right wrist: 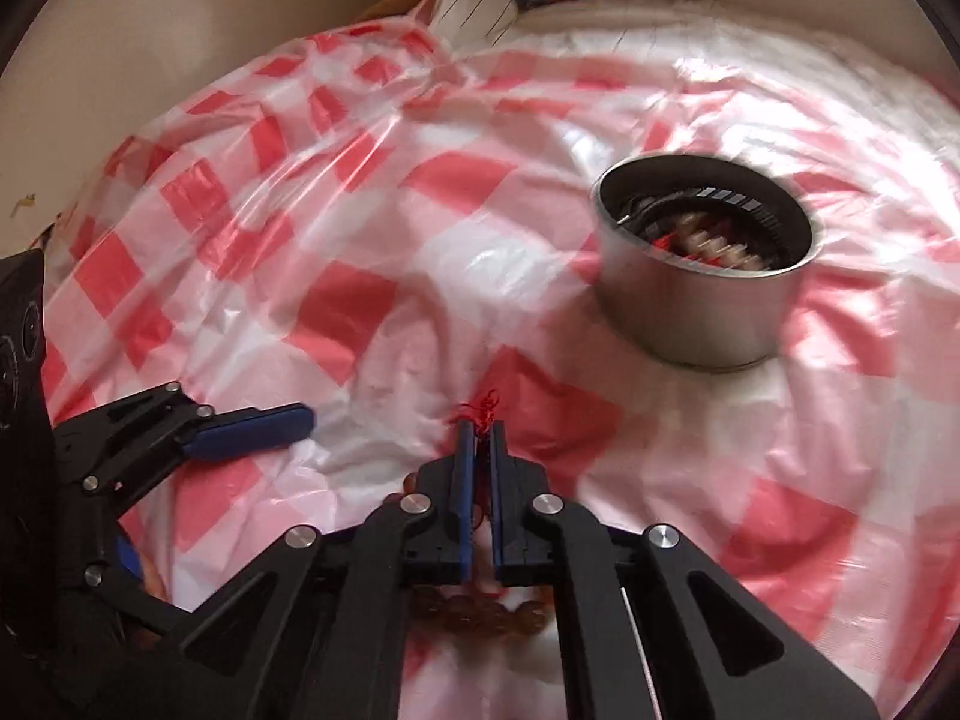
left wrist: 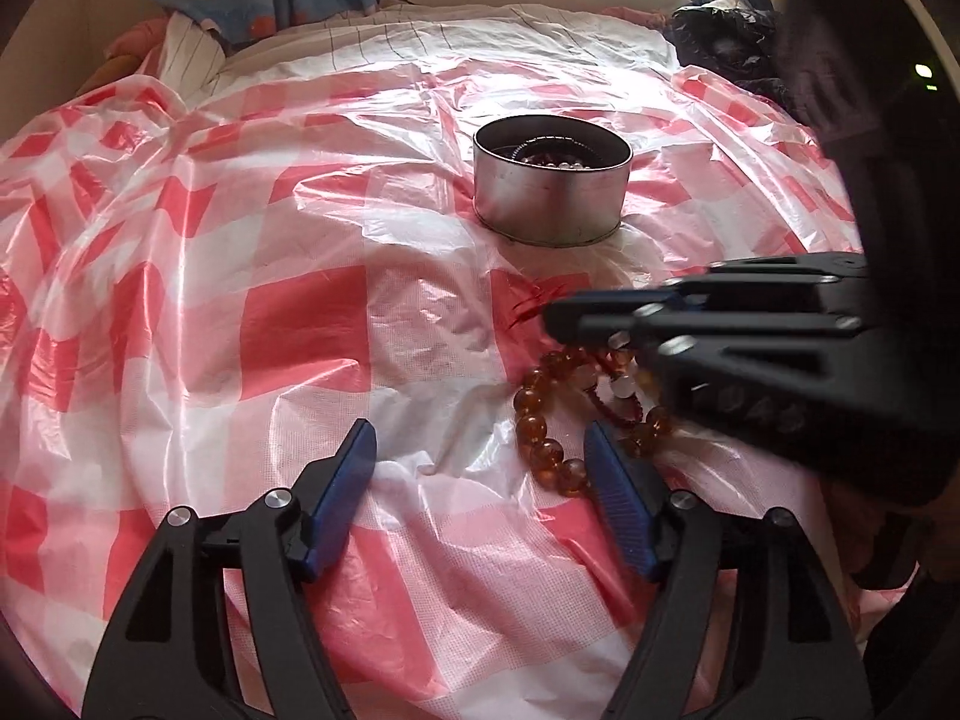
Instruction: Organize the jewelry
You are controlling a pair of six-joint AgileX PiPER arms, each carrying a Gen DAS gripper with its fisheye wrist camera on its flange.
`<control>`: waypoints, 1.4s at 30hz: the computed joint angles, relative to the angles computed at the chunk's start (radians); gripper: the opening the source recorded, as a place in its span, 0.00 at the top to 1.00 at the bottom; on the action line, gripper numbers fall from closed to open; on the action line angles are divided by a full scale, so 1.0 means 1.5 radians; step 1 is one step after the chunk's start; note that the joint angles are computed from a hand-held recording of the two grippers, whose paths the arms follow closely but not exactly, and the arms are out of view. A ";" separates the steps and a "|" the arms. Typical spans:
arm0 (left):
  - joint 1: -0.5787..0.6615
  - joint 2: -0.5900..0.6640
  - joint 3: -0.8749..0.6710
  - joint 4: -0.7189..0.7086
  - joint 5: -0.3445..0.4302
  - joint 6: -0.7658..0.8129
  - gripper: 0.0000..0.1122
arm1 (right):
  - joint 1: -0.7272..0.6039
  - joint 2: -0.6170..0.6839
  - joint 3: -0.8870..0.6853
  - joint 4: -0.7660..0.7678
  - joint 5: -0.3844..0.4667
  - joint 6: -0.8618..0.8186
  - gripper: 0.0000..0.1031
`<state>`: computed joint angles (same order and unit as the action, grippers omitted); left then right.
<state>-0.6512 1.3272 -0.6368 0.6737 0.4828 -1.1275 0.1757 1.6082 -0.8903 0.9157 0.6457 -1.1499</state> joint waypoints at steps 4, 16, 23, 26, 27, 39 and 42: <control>-0.037 -0.013 -0.001 0.096 0.024 -0.089 0.39 | -0.143 -0.030 0.035 0.127 0.113 -0.107 0.95; -0.027 0.079 -0.061 0.019 -0.009 0.027 0.75 | -0.314 -0.028 0.020 0.113 0.177 -0.088 0.86; -0.022 0.050 -0.041 0.054 -0.005 -0.034 0.91 | -0.278 -0.077 0.069 0.133 0.072 -0.129 0.42; 0.000 0.020 -0.025 0.077 -0.009 -0.081 0.91 | -0.228 -0.087 0.084 0.121 0.020 -0.144 0.39; 0.012 0.018 -0.023 0.064 -0.014 -0.072 0.91 | -0.218 -0.084 0.086 0.121 0.013 -0.151 0.36; 0.001 0.056 -0.037 0.017 -0.016 -0.003 0.65 | -0.163 -0.066 0.101 0.077 -0.056 -0.128 0.86; 0.003 0.054 -0.034 0.016 -0.019 -0.003 0.63 | -0.184 -0.078 0.111 0.118 -0.034 -0.160 0.86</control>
